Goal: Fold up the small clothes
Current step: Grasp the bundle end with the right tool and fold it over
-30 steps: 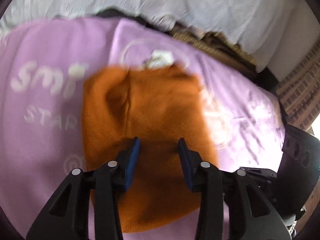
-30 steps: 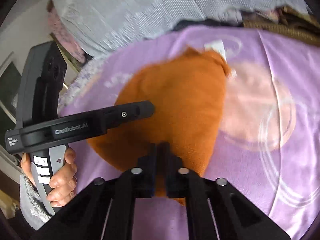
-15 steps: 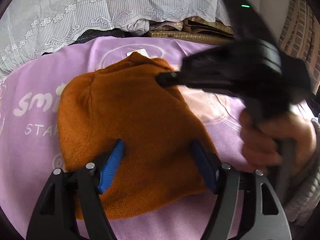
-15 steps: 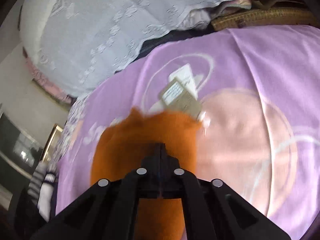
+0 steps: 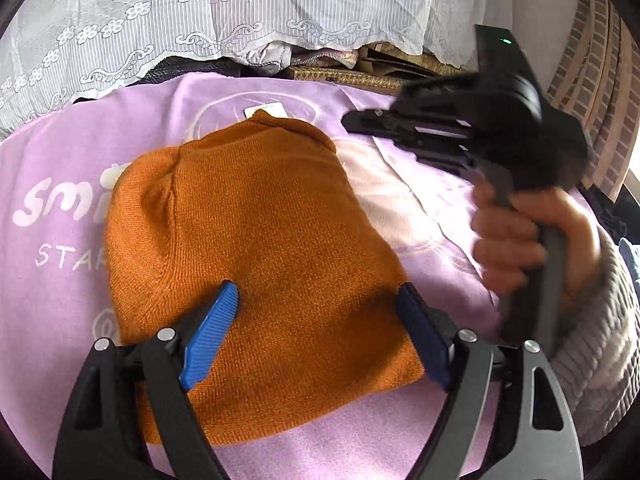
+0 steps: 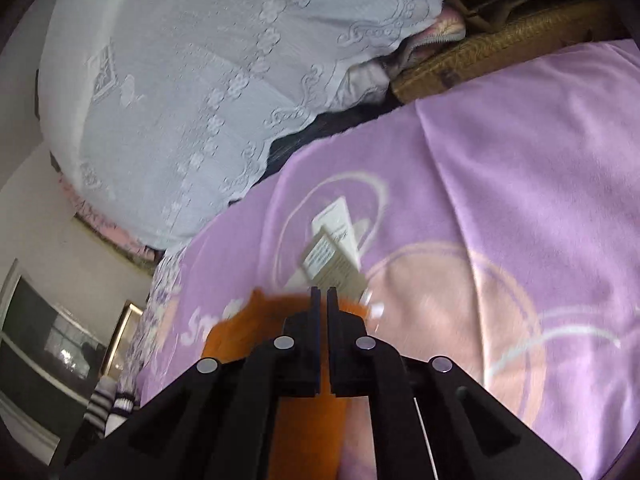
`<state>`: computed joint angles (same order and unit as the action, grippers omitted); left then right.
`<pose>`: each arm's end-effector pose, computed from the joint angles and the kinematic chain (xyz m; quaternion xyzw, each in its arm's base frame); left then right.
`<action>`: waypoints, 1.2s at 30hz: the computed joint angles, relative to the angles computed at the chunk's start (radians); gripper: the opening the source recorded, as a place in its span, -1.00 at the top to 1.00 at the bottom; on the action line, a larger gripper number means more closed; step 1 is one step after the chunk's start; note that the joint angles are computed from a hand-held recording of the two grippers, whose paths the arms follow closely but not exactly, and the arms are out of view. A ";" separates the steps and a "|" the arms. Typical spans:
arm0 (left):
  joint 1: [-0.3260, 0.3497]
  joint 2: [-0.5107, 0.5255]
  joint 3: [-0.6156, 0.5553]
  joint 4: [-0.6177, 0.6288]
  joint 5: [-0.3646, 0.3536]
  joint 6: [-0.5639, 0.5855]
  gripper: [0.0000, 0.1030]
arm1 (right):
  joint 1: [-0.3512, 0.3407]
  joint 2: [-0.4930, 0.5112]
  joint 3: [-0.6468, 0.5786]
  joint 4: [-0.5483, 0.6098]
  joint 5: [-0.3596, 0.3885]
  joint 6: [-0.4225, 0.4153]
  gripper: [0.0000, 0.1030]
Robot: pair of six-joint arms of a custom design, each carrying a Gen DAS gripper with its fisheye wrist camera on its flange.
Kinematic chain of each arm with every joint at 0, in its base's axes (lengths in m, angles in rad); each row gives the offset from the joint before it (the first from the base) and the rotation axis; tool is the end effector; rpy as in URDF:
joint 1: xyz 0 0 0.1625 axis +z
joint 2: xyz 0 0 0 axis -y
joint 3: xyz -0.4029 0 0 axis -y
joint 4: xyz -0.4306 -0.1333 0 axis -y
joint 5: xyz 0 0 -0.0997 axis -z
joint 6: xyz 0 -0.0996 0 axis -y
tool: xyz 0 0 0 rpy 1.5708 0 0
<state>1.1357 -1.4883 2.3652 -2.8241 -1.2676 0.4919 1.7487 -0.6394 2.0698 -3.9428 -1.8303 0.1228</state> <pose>-0.0360 -0.4643 0.1812 0.4089 0.8813 -0.1807 0.1535 0.1981 -0.4928 0.0005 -0.0343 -0.8850 0.4620 0.0466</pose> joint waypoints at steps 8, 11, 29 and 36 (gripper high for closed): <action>-0.002 0.003 0.004 -0.008 0.006 0.005 -0.57 | -0.049 0.027 -0.060 0.152 -0.051 0.073 1.00; 0.011 -0.027 -0.013 0.034 -0.039 -0.025 -0.57 | -0.007 0.036 -0.037 0.011 -0.109 0.002 0.89; 0.075 -0.006 -0.099 0.048 -0.007 -0.157 -0.68 | 0.041 -0.017 0.053 0.078 0.091 -0.045 0.88; 0.094 0.061 -0.142 0.138 0.085 -0.214 -0.84 | 0.076 0.022 0.065 0.117 0.024 -0.075 0.99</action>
<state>1.2297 -1.4269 2.2234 -2.6856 -1.1831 0.2779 1.8248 -0.6175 2.1350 -3.8255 -1.8061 0.0475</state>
